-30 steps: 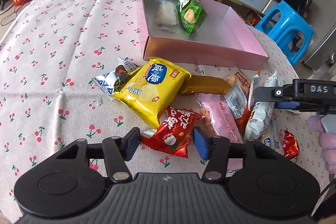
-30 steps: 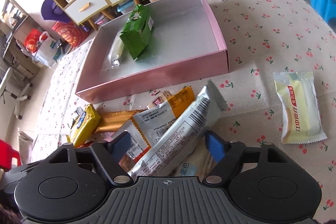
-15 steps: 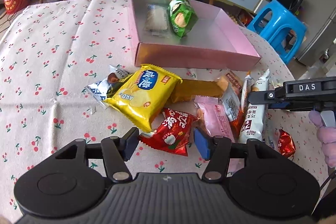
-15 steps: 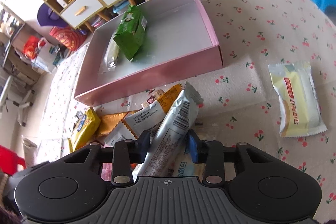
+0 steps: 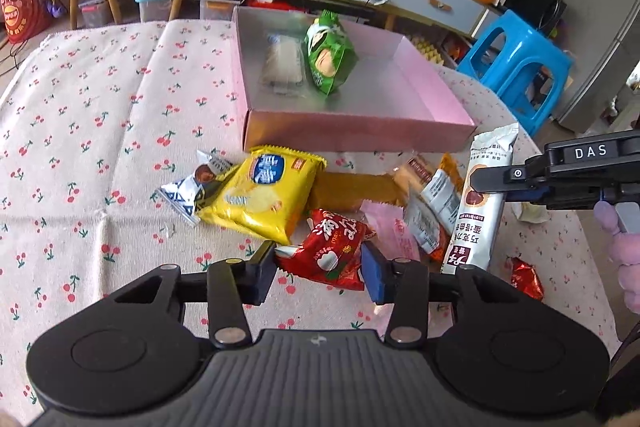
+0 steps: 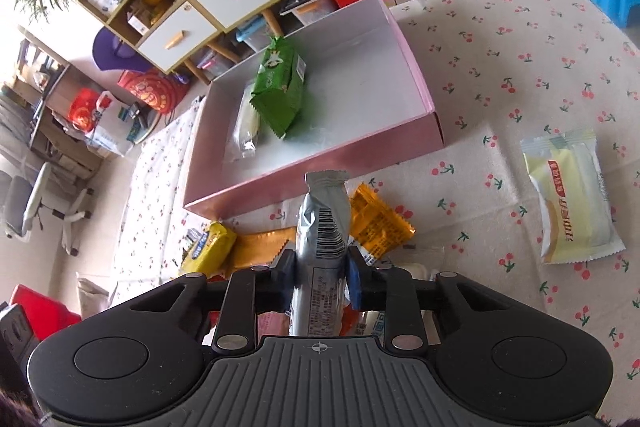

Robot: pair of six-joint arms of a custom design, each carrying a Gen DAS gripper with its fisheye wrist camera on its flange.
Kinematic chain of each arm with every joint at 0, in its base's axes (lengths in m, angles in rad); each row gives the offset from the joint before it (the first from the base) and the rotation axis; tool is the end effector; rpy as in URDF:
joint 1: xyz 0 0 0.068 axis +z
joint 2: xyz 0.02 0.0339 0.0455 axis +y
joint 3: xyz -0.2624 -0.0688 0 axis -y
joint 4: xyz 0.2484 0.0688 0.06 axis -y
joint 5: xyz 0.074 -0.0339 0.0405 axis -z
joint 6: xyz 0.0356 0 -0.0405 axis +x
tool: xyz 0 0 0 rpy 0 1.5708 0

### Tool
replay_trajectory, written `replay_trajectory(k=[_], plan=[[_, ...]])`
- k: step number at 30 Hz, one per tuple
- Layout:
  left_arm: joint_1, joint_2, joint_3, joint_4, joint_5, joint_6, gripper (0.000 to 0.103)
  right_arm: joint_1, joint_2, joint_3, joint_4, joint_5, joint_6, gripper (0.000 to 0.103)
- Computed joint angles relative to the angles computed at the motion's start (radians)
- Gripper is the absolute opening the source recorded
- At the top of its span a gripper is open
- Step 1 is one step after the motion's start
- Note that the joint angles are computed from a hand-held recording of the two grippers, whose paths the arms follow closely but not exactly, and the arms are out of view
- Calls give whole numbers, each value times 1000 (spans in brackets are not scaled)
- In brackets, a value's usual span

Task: Organize snacks
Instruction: 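Grasp the red candy wrapper with left tool while right tool grasps white bar, then lower the red wrapper and white bar into the pink box, open both tools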

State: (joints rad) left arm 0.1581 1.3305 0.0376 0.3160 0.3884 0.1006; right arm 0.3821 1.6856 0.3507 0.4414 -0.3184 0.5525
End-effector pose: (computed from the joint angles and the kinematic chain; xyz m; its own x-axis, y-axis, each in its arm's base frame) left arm 0.1436 0.0092 0.0573 -0.8079 -0.0347 -0.5883 0.1454 0.9557 -0.2561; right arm 0.2130 0.0976 0.0627 -0.8969 0.1768 -0.4054 -0.0769 0.8404 0.5365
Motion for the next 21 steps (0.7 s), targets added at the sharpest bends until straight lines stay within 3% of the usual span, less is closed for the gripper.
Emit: replay_trajectory(k=[3, 4, 5, 12, 21], plan=[[4, -44, -2, -30, 21, -3, 40, -27, -17, -2, -7, -31, 15, 26], [1, -64, -4, -42, 26, -4, 30, -34, -26, -4, -8, -39, 20, 26], [-2, -79, -2, -58, 32, -5, 28, -40, -41, -8, -9, -45, 24, 26], [-35, -39, 12, -10, 25, -61, 27, -69, -115, -14, -24, -65, 47, 26], [-59, -143, 13, -45, 33, -116, 26, -112, -184, -11, -35, -70, 64, 26]])
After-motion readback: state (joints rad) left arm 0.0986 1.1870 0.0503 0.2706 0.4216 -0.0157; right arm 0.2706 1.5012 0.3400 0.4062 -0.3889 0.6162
